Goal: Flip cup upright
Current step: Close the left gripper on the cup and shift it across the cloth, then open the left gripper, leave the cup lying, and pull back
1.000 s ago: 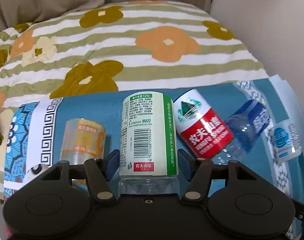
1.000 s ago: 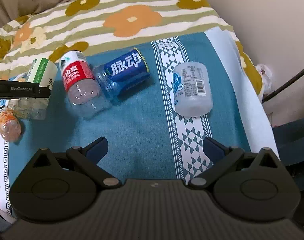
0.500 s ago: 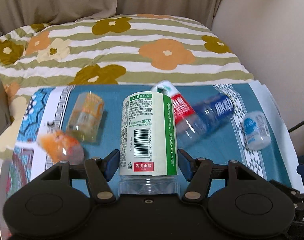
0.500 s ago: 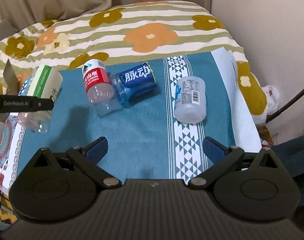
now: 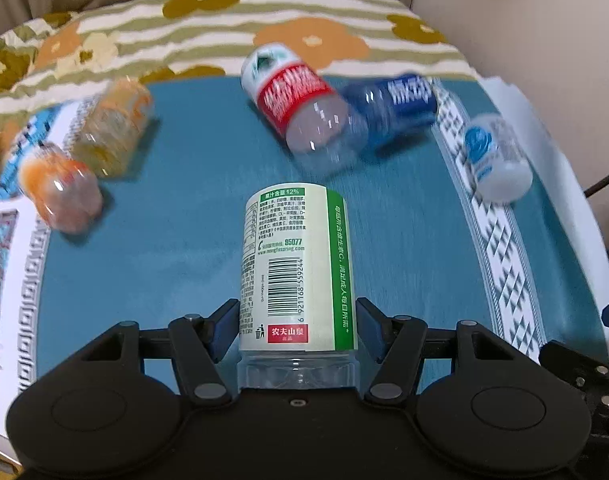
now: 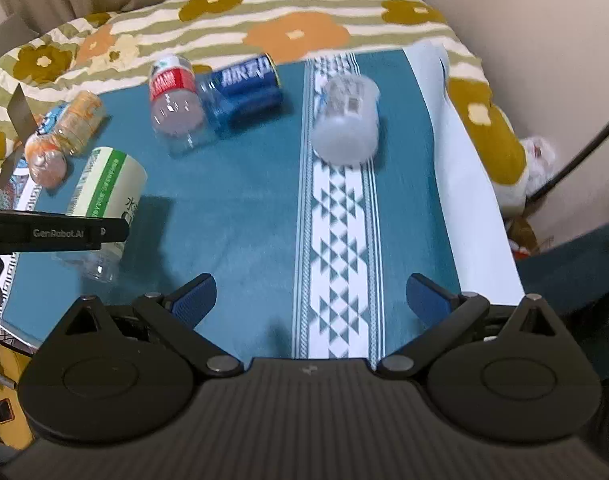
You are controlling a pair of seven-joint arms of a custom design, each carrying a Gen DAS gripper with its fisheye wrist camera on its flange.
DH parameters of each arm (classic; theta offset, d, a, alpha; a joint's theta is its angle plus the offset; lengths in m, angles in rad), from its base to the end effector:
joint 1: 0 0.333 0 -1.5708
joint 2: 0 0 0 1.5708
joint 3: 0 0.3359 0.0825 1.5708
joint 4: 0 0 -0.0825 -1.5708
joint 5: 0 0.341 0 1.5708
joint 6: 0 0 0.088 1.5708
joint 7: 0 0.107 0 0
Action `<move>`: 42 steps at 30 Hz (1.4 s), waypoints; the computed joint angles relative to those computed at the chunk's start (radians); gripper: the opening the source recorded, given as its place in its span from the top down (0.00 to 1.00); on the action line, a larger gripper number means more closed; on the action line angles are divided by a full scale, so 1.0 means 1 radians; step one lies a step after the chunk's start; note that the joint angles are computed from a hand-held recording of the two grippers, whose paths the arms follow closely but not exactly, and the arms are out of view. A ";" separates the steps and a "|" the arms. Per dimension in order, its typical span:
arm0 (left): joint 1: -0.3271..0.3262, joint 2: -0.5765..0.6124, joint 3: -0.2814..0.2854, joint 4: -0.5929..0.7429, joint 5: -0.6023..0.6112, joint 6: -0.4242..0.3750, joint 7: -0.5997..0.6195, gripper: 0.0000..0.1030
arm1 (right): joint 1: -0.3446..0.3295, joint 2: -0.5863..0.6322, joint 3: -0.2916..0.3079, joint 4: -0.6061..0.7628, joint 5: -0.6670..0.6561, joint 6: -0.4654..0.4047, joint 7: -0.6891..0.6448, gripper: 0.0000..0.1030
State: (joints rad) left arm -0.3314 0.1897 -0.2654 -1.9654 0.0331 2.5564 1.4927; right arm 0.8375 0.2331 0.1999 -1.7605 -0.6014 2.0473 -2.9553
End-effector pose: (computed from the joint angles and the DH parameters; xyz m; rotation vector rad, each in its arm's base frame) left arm 0.4981 -0.3277 0.4676 -1.4617 2.5439 -0.5631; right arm 0.3401 0.4952 0.4838 -1.4541 2.3461 -0.5224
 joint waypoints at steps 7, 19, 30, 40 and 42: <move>-0.015 0.003 0.004 -0.020 0.032 0.012 -0.040 0.35 | -0.007 -0.013 0.005 -0.047 0.020 0.036 0.013 0.00; -0.023 -0.024 0.007 -0.045 0.072 0.042 -0.085 0.05 | -0.004 -0.032 0.013 -0.069 0.007 0.042 0.037 0.00; 0.007 -0.176 0.012 -0.156 0.098 0.079 -0.114 0.00 | -0.006 -0.019 0.016 0.008 -0.018 0.028 -0.042 0.00; 0.071 -0.280 0.056 -0.244 -0.076 0.075 0.100 0.00 | 0.010 0.136 -0.031 0.306 0.040 -0.053 -0.205 0.00; 0.083 -0.299 0.072 -0.265 -0.123 0.093 0.147 0.00 | 0.012 0.181 -0.050 0.372 0.064 -0.050 -0.245 0.00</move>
State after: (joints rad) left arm -0.2480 -0.1097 -0.1935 -2.2304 -0.0901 2.6494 1.6397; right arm 0.8494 0.4141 0.1500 -1.3885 -0.5375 1.9975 -3.2002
